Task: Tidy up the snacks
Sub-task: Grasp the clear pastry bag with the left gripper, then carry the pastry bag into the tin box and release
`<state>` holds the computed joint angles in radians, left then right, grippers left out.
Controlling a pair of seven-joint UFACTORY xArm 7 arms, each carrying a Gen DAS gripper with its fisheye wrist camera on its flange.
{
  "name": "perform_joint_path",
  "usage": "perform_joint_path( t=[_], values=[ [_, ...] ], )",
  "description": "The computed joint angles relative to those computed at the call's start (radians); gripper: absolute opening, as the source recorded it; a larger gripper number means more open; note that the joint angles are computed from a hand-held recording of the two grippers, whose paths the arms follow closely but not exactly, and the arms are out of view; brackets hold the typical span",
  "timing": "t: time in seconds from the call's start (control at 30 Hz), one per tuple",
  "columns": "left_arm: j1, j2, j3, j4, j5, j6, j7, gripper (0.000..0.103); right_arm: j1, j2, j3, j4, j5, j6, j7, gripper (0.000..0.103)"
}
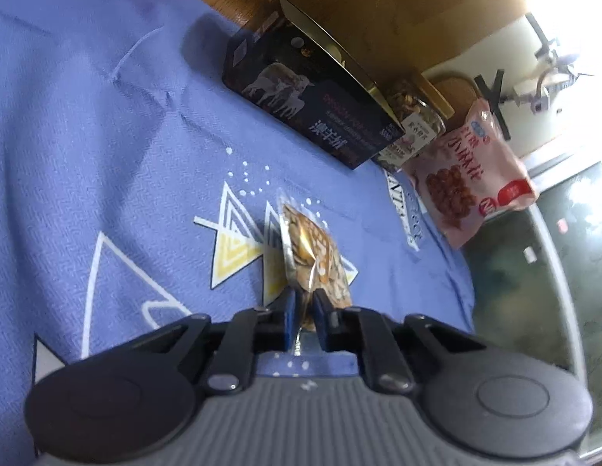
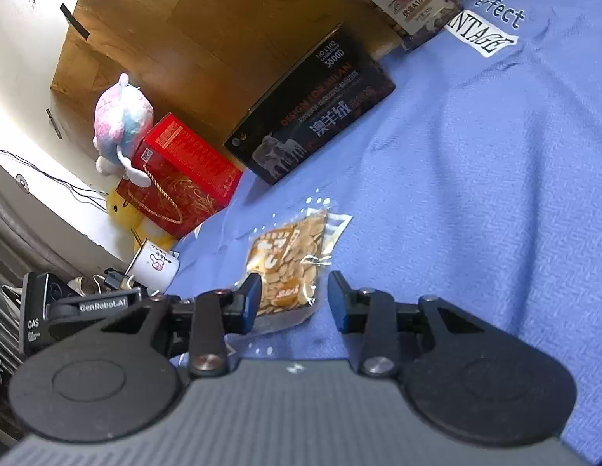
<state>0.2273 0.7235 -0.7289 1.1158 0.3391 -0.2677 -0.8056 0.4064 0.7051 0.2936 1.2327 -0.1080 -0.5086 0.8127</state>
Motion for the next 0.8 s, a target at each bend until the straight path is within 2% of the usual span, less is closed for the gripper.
perform_joint_path(
  t=[0.07, 0.17, 0.3, 0.37, 0.43, 0.47, 0.5, 0.57, 0.7, 0.77, 0.8],
  values=[
    [0.059, 0.041, -0.058, 0.002, 0.021, -0.003, -0.009, 0.01, -0.008, -0.018, 0.006, -0.026, 0.01, -0.002, 0.018, 0.041],
    [0.11, 0.078, -0.107, 0.001, 0.043, 0.0, -0.017, 0.01, 0.025, -0.068, -0.027, -0.082, 0.046, 0.008, 0.0, 0.041],
    [0.18, 0.146, -0.183, 0.009, 0.074, 0.019, -0.004, 0.01, -0.053, -0.044, 0.052, -0.087, -0.03, -0.005, 0.061, 0.041],
    [0.172, 0.14, -0.178, 0.011, 0.063, 0.021, 0.007, 0.01, -0.072, -0.005, 0.069, -0.055, -0.046, -0.036, 0.101, 0.04],
    [0.164, 0.128, -0.168, 0.008, 0.051, 0.022, 0.014, 0.01, -0.119, 0.051, 0.11, -0.011, -0.11, -0.068, 0.164, 0.039],
    [0.166, 0.128, -0.17, 0.009, 0.05, 0.027, 0.02, 0.01, -0.139, 0.08, 0.124, 0.017, -0.146, -0.07, 0.193, 0.035],
    [0.164, 0.121, -0.169, 0.01, 0.046, 0.035, 0.027, 0.01, -0.147, 0.094, 0.129, 0.039, -0.173, -0.054, 0.214, 0.015],
    [0.14, 0.078, -0.146, 0.017, 0.026, 0.062, 0.045, 0.01, -0.155, 0.112, 0.133, 0.071, -0.211, -0.052, 0.24, 0.014],
    [0.166, 0.065, -0.187, 0.088, 0.022, 0.101, 0.134, 0.01, -0.049, 0.064, 0.017, 0.151, -0.174, -0.028, 0.128, 0.014],
    [0.119, 0.039, -0.149, 0.165, 0.004, 0.131, 0.177, 0.011, -0.044, 0.086, 0.007, 0.261, -0.19, 0.033, 0.076, 0.014],
    [0.076, 0.029, -0.109, 0.22, -0.005, 0.15, 0.199, 0.011, -0.045, 0.112, 0.008, 0.338, -0.201, 0.073, 0.048, 0.015]
  ],
)
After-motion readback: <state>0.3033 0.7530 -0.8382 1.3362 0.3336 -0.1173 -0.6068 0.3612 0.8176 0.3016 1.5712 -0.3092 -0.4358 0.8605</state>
